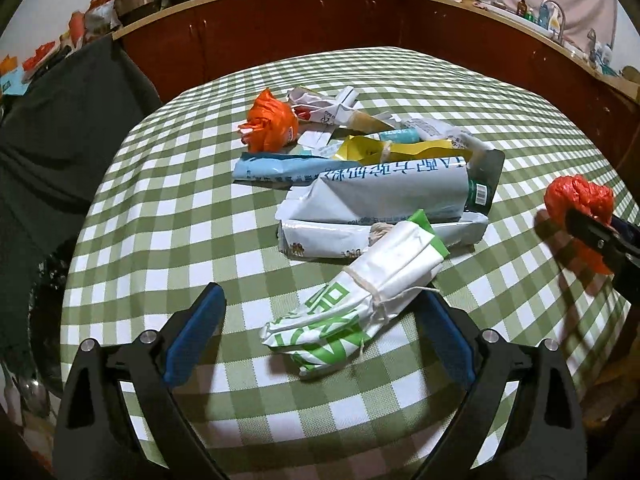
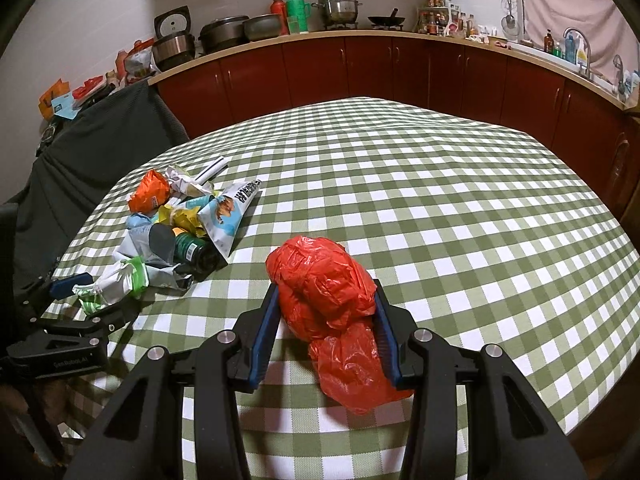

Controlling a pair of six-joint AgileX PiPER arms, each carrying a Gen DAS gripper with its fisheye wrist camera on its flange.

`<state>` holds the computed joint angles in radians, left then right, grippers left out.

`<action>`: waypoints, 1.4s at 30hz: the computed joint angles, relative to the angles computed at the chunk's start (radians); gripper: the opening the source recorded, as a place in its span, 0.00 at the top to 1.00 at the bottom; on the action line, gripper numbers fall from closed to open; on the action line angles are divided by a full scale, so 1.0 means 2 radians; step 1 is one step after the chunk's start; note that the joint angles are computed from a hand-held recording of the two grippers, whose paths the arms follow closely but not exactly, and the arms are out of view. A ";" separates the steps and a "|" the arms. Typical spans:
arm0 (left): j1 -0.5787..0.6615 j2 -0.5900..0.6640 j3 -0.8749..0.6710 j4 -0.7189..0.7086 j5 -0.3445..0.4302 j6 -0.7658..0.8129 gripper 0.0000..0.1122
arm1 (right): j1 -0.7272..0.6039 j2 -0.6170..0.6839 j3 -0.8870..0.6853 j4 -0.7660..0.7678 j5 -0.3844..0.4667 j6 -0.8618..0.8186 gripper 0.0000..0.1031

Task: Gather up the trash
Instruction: 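Grasp the white-and-green packet with the left gripper while the right gripper holds the red bag, then carry both items to the black bin and open both grippers to drop them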

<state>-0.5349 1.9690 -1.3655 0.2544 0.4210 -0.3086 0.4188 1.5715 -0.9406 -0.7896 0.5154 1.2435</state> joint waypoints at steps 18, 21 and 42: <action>0.009 -0.059 0.073 -0.068 -0.048 0.062 0.75 | 0.030 0.001 -0.008 -0.018 0.016 0.021 0.57; 0.013 -0.084 0.099 -0.032 -0.065 0.020 0.75 | 0.041 0.000 -0.015 -0.021 0.023 0.023 0.57; 0.158 -0.200 0.191 0.268 -0.064 -0.333 0.75 | 0.121 0.142 -0.242 0.072 -0.030 -0.139 0.57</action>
